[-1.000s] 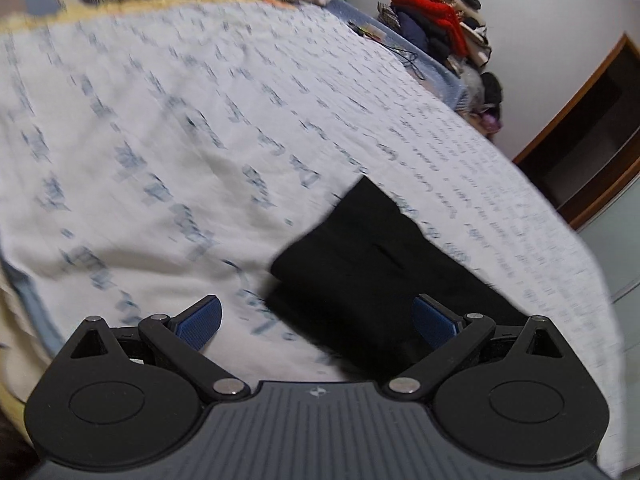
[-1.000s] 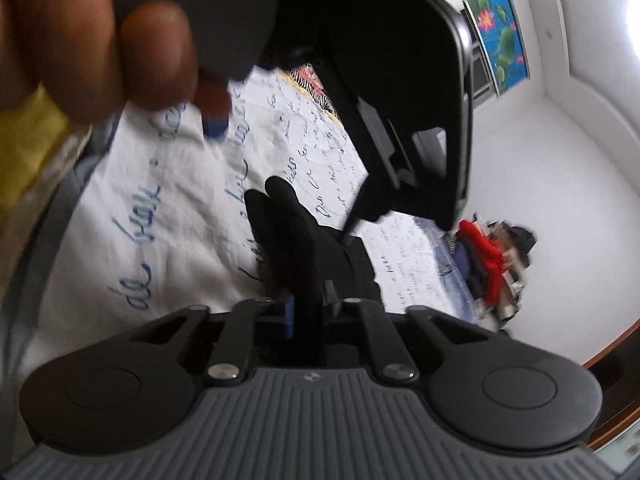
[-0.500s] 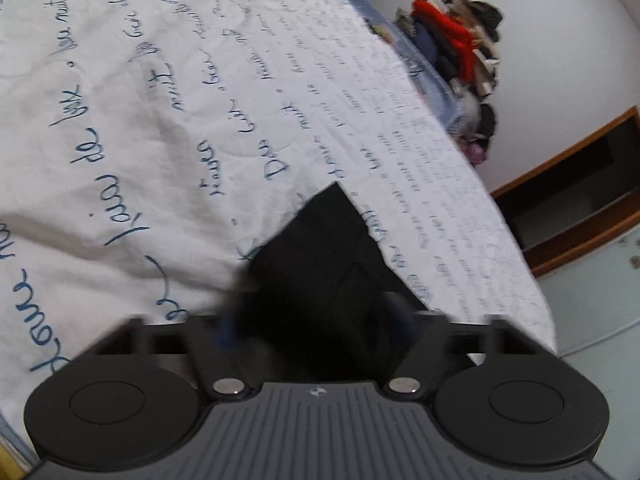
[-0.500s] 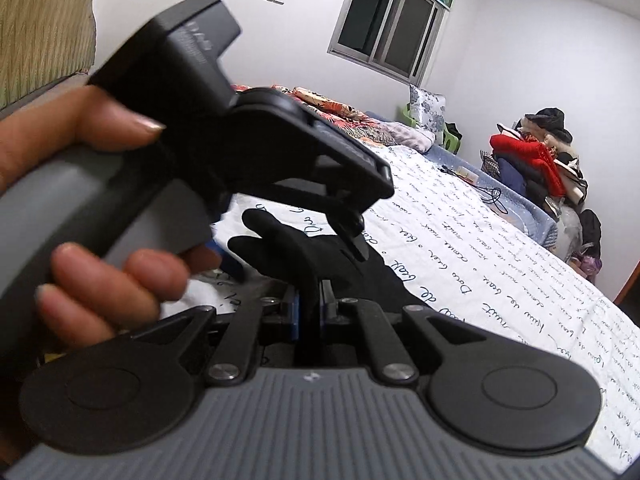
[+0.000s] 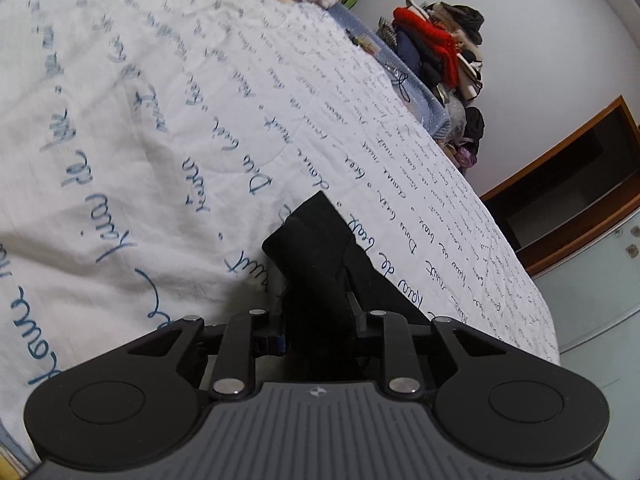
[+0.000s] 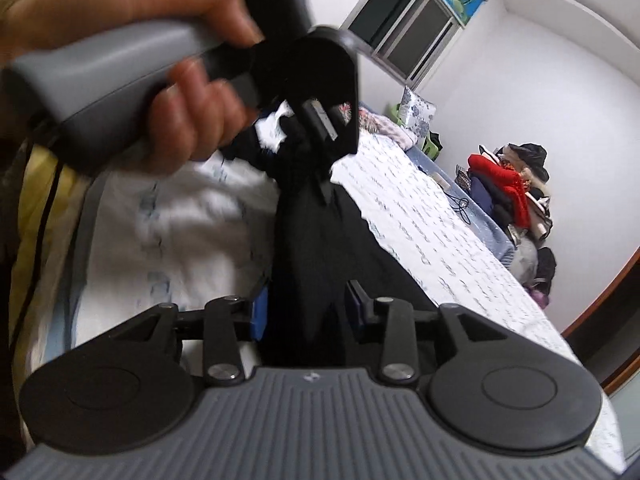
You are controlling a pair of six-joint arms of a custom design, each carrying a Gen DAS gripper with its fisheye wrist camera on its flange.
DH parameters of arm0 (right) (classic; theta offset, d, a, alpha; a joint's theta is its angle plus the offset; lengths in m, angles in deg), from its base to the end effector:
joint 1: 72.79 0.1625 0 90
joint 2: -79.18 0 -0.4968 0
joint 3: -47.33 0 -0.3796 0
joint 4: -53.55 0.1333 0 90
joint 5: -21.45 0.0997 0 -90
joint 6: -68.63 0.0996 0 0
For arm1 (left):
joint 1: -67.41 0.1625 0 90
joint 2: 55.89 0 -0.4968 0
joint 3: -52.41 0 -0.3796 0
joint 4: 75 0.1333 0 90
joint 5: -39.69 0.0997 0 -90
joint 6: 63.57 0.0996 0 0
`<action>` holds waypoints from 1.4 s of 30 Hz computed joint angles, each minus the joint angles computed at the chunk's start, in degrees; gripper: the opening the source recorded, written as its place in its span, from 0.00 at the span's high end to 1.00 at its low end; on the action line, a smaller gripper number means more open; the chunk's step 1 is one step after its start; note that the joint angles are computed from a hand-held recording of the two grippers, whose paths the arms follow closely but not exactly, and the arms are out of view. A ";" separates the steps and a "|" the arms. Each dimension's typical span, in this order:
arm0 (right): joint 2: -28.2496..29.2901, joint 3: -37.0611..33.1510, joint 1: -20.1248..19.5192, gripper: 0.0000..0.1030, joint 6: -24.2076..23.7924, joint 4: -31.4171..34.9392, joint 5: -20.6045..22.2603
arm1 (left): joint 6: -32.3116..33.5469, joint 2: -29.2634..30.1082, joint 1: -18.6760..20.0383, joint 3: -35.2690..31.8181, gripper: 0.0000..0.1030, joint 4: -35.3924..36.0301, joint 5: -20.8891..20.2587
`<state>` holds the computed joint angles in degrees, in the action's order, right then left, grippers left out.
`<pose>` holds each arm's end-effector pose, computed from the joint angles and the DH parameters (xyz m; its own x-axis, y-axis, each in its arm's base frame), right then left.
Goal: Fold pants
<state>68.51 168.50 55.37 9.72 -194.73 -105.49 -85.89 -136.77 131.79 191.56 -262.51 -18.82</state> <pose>0.3551 -0.3330 -0.0807 -0.1110 -0.5268 0.8427 -0.9881 0.1496 -0.0366 -0.0099 -0.4492 0.3274 -0.9706 -0.1997 -0.1340 -0.0365 0.6729 -0.7388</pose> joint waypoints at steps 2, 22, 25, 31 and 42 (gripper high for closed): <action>0.59 0.14 0.32 0.62 -1.50 -1.23 -1.19 | 0.89 0.48 -1.10 0.46 0.76 -1.41 2.02; -4.41 6.50 -2.48 0.90 14.52 -3.14 3.77 | 10.07 3.27 -16.53 4.86 0.81 -12.88 16.92; -6.31 9.11 -3.59 0.90 18.65 -4.33 6.57 | 11.46 3.93 -19.95 5.31 0.81 -13.92 18.26; -7.94 14.08 -4.81 0.90 22.56 -10.33 9.26 | 12.80 5.60 -25.92 5.90 0.81 -14.11 18.61; -10.30 25.36 -12.17 0.73 29.66 -21.39 24.14 | 19.50 13.77 -31.55 4.08 0.81 -22.10 14.98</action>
<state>58.21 193.86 43.20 39.38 -216.11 -81.36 -66.39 -123.00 100.24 195.64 -284.61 -3.85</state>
